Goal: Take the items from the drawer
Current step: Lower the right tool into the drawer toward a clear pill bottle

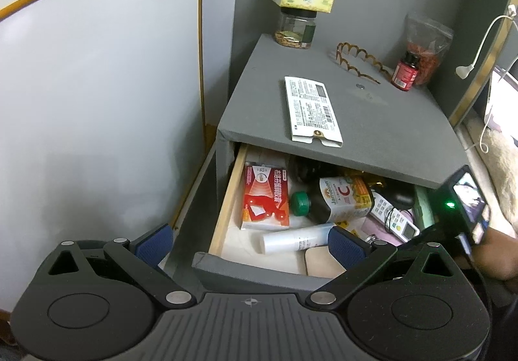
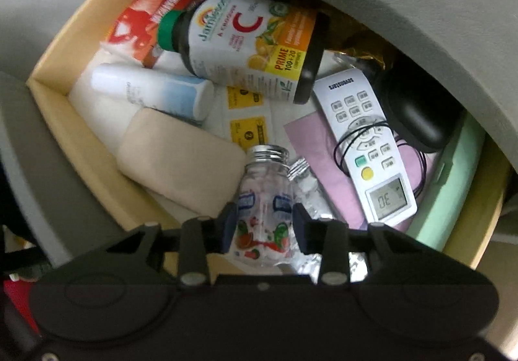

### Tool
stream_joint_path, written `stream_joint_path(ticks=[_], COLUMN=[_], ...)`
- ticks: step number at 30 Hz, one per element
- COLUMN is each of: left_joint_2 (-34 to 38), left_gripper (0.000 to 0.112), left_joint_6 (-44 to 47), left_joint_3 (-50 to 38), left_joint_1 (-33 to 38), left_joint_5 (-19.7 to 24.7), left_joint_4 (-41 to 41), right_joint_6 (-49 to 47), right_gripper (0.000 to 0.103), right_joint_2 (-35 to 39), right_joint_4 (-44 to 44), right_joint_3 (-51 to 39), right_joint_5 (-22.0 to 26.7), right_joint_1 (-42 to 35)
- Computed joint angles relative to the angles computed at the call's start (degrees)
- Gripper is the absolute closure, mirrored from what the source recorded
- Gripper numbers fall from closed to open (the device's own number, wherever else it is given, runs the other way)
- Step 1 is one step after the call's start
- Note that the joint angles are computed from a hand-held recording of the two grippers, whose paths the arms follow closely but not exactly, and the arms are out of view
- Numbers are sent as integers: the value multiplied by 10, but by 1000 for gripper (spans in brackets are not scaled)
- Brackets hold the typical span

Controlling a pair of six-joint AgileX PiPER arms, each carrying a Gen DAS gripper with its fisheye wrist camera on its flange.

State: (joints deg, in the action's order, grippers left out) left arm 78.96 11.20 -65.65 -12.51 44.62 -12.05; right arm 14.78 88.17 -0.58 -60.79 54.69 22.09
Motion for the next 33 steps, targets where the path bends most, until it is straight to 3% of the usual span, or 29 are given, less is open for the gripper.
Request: stream_joint_path(ticks=[7, 8, 9, 12, 14, 19, 20, 21, 23, 27, 33], left_joint_2=[4, 4, 3, 2, 1, 2, 3, 4, 4, 3, 2], left_gripper=[11, 11, 11, 11, 11, 11, 11, 11, 11, 11, 11], left_joint_6=[1, 2, 2, 4, 2, 3, 2, 2, 3, 4, 1], left_joint_3=[-2, -2, -1, 0, 1, -3, -4, -6, -6, -7, -3], left_joint_1=[-3, -4, -5, -6, -7, -2, -1, 0, 0, -2, -3], left_joint_5=[3, 4, 3, 4, 4, 5, 6, 7, 8, 10, 9], left_joint_4=[-3, -3, -3, -4, -2, -5, -5, -6, -7, -10, -3], right_joint_6=[-60, -75, -86, -115, -113, -150, -167, -173, -174, -119, -77], right_gripper=[74, 100, 103, 103, 103, 87, 82, 70, 60, 60, 61], right_joint_2=[-127, -138, -142, -131, -113, -65, -57, -53, -23, 25, 60], right_joint_4=[65, 90, 119, 174, 158, 126, 121, 118, 92, 65, 129], right_joint_3=[-34, -54, -73, -120, -164, -234, -232, -229, -222, -180, -73], right_joint_5=[2, -4, -13, -35, -25, 32, 51, 58, 107, 136, 72], right_joint_1=[-39, -59, -81, -136, -150, -131, -117, -110, -79, -47, -80])
